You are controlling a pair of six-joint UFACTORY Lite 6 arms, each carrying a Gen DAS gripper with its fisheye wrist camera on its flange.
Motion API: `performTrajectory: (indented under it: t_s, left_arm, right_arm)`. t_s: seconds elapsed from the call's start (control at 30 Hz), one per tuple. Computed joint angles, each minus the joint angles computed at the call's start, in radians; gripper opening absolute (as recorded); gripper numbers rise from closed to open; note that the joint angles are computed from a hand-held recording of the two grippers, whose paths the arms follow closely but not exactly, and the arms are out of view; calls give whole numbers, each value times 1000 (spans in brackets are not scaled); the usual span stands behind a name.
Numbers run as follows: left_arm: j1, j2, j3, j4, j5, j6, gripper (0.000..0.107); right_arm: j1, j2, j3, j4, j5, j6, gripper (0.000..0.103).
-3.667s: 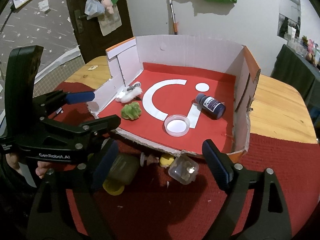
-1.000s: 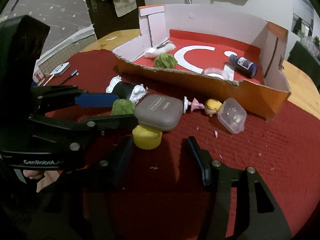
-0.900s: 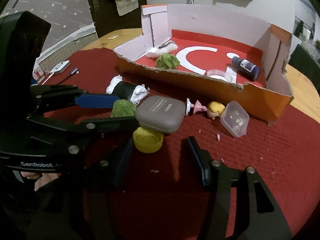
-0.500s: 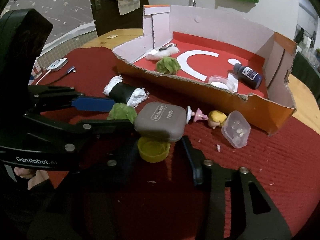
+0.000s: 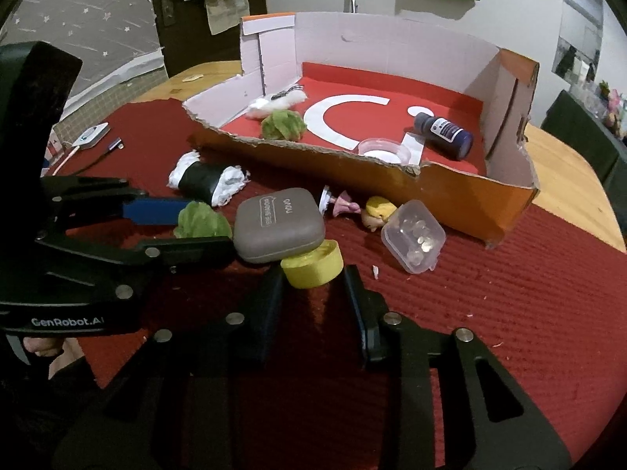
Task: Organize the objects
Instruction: 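Grasp the second green yarn ball with the left tool while the right tool grasps the yellow cap, then carry the green yarn ball and yellow cap with both tools into the box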
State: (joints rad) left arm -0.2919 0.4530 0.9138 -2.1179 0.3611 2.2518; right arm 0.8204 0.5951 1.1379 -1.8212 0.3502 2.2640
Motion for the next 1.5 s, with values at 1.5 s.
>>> performTrajectory:
  t_s: [1.5]
  left_arm:
    - [12, -53, -57, -52, 31, 53, 35]
  right_arm:
    - [34, -33, -37, -17, 44, 54, 29]
